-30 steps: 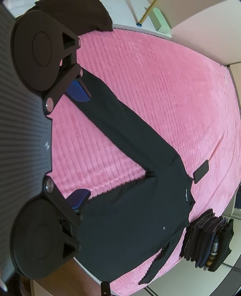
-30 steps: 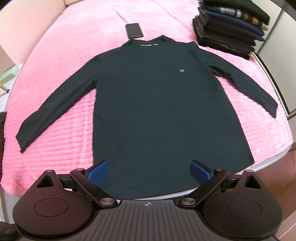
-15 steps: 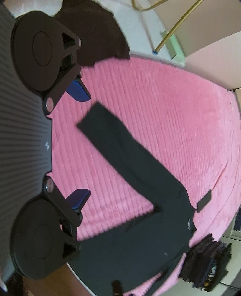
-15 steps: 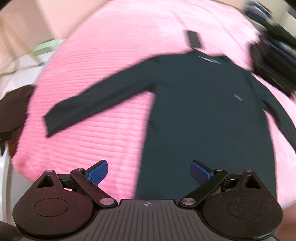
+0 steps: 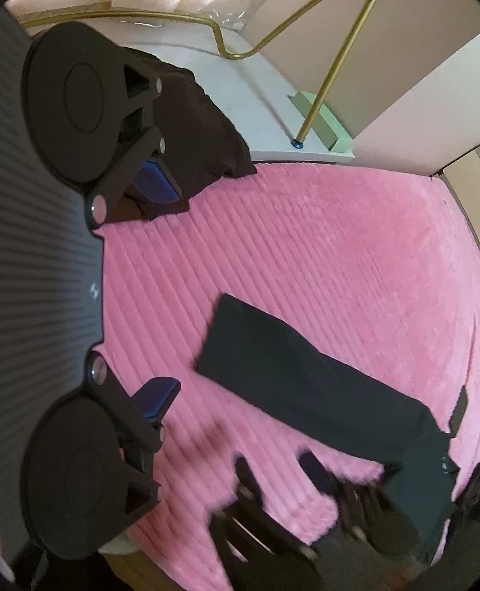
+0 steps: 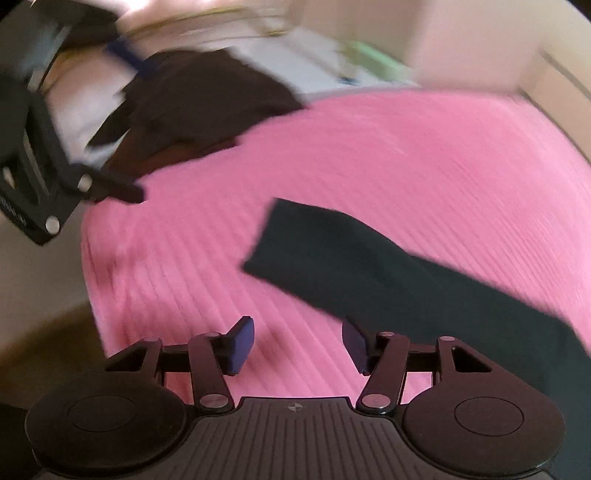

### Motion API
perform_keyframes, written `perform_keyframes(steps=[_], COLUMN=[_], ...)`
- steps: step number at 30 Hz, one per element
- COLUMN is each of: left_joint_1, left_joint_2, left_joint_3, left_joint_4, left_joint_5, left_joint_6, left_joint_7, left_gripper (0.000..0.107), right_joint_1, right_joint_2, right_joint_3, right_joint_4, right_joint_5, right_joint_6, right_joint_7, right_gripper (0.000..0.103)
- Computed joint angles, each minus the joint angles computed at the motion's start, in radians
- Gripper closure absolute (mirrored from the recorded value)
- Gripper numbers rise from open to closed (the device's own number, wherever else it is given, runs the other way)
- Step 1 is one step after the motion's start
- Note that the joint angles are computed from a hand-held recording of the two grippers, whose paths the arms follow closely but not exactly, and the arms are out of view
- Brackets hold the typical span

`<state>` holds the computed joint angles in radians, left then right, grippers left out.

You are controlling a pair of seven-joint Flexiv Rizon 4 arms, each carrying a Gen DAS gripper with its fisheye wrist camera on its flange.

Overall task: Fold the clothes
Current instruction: 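Grasp the sweater sleeve cuff with the right tool, then carry the held sleeve across the sweater body with the right tool and release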

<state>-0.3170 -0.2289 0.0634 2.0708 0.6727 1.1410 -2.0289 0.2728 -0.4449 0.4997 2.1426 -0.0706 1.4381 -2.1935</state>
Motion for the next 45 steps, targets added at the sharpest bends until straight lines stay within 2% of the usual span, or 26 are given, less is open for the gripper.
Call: perform_keyframes(steps=[2, 3, 7, 9, 10, 11, 12, 15, 17, 20, 22, 24, 26, 27, 28, 30, 33, 34, 35, 36, 38, 41, 44, 45], left_joint_1=[0.011, 0.015, 0.023, 0.024, 0.023, 0.023, 0.023, 0.02, 0.017, 0.012, 0.002, -0.006, -0.017, -0.024, -0.033, -0.07, -0.128, -0.15, -0.171, -0.192, -0.233, -0.279, -0.297, -0.319], left_joint_2=[-0.026, -0.038, -0.078, -0.085, -0.086, -0.086, -0.086, -0.081, -0.084, -0.098, -0.117, -0.142, -0.183, -0.204, -0.226, -0.286, -0.383, -0.418, -0.454, -0.495, -0.58, -0.714, -0.85, -0.9], left_joint_3=[0.014, 0.022, 0.053, 0.064, 0.068, 0.072, 0.075, 0.082, 0.082, 0.075, 0.072, 0.061, 0.046, 0.04, 0.036, 0.034, 0.034, 0.037, 0.038, 0.036, 0.033, 0.021, -0.004, 0.03], left_joint_4=[0.011, 0.015, 0.039, 0.052, 0.056, 0.061, 0.066, 0.072, 0.063, 0.031, -0.009, -0.056, -0.12, -0.153, -0.187, -0.276, -0.418, -0.469, -0.522, -0.582, -0.713, -0.933, -1.163, -1.245], left_joint_5=[0.017, 0.022, 0.006, -0.011, -0.02, -0.029, -0.038, -0.061, -0.075, -0.098, -0.105, -0.126, -0.153, -0.168, -0.183, -0.202, -0.242, -0.258, -0.274, -0.292, -0.329, -0.383, -0.437, -0.493], left_joint_6=[0.041, 0.06, 0.112, 0.13, 0.134, 0.137, 0.14, 0.143, 0.143, 0.138, 0.134, 0.133, 0.138, 0.14, 0.142, 0.138, 0.119, 0.107, 0.094, 0.073, 0.014, -0.1, -0.204, -0.235], left_joint_7=[-0.017, -0.027, -0.052, -0.051, -0.046, -0.041, -0.036, -0.025, -0.023, -0.004, 0.011, 0.036, 0.07, 0.089, 0.11, 0.143, 0.19, 0.198, 0.207, 0.218, 0.243, 0.287, 0.357, 0.396], left_gripper=[0.008, 0.008, 0.008, 0.008, 0.008, 0.008, 0.008, 0.008, 0.008, 0.008, 0.008, 0.008, 0.008, 0.008, 0.008, 0.008, 0.008, 0.008, 0.008, 0.008, 0.008, 0.008, 0.008, 0.008], right_joint_1=[0.094, 0.141, 0.314, 0.328, 0.314, 0.299, 0.283, 0.179, 0.054, -0.127, -0.207, -0.284, -0.355, -0.38, -0.387, -0.352, -0.31, -0.302, -0.321, -0.352, -0.446, -0.612, -0.732, -0.76], right_joint_2=[-0.074, -0.104, -0.189, -0.213, -0.223, -0.228, -0.227, -0.221, -0.232, -0.277, -0.292, -0.29, -0.271, -0.259, -0.225, -0.15, -0.114, -0.128, -0.161, -0.198, -0.281, -0.395, -0.458, -0.468], right_joint_3=[-0.082, -0.126, -0.313, -0.335, -0.322, -0.308, -0.293, -0.18, -0.036, 0.174, 0.252, 0.302, 0.309, 0.279, 0.216, 0.053, -0.191, -0.273, -0.322, -0.348, -0.326, -0.202, -0.102, -0.074], right_joint_4=[0.011, 0.011, 0.004, -0.01, -0.023, -0.033, -0.039, -0.081, -0.146, -0.277, -0.359, -0.421, -0.446, -0.442, -0.429, -0.436, -0.436, -0.43, -0.418, -0.43, -0.487, -0.588, -0.644, -0.656], right_joint_5=[-0.088, -0.128, -0.235, -0.279, -0.301, -0.319, -0.33, -0.331, -0.286, -0.152, -0.061, 0.014, 0.04, -0.015, -0.005, 0.188, 0.449, 0.455, 0.396, 0.375, 0.342, 0.272, 0.24, 0.245], right_joint_6=[0.105, 0.14, 0.267, 0.285, 0.275, 0.267, 0.261, 0.213, 0.143, 0.061, 0.059, 0.104, 0.205, 0.279, 0.351, 0.434, 0.428, 0.412, 0.387, 0.344, 0.243, 0.101, 0.01, -0.015], right_joint_7=[-0.03, -0.029, -0.025, -0.031, -0.029, -0.024, -0.014, 0.043, 0.099, 0.18, 0.223, 0.253, 0.295, 0.391, 0.449, 0.437, 0.426, 0.491, 0.599, 0.657, 0.701, 0.689, 0.643, 0.625], right_gripper=[0.057, 0.06, 0.06, 0.069, 0.09, 0.097, 0.097, 0.098, 0.098, 0.098, 0.098, 0.098, 0.098, 0.098, 0.098, 0.098, 0.099, 0.099, 0.098, 0.099, 0.099, 0.099, 0.098, 0.098])
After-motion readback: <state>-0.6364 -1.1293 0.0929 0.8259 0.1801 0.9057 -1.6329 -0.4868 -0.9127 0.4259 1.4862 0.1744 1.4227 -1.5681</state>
